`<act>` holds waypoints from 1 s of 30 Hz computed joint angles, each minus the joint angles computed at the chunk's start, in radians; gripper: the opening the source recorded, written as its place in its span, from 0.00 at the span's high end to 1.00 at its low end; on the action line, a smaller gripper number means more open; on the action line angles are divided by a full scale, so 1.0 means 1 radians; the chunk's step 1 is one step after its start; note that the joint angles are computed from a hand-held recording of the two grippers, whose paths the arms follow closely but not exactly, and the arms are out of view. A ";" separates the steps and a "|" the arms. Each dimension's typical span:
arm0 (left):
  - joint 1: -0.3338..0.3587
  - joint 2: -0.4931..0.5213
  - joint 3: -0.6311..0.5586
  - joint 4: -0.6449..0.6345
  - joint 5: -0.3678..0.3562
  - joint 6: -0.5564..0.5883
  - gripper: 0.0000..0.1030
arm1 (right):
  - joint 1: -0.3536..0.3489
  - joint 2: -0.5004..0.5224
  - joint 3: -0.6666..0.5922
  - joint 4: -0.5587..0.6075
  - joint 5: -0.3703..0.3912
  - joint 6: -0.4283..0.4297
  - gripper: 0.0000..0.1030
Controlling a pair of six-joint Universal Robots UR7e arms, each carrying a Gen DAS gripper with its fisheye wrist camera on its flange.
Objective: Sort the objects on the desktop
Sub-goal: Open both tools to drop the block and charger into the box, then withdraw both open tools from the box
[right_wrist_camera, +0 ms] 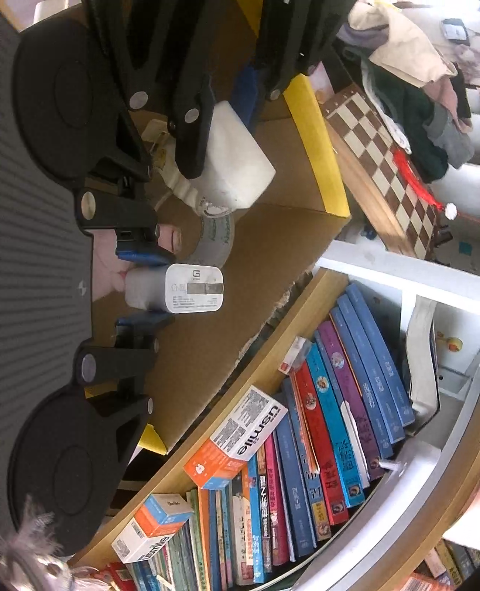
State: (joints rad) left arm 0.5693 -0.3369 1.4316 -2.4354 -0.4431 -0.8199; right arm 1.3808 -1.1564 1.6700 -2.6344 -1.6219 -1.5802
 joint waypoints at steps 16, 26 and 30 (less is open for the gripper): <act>-0.040 -0.050 0.051 0.196 0.074 -0.198 0.23 | -0.022 -0.035 0.010 0.025 0.102 0.033 0.19; -0.117 -0.106 0.147 0.192 0.113 -0.346 0.17 | -0.039 -0.119 0.051 0.031 0.194 0.090 0.12; -0.146 -0.116 0.164 0.214 0.120 -0.391 0.17 | -0.049 -0.171 0.081 0.043 0.229 0.107 0.11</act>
State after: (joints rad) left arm 0.4230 -0.4525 1.5959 -2.2211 -0.3227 -1.2106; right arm 1.3318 -1.3271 1.7509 -2.5910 -1.3932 -1.4729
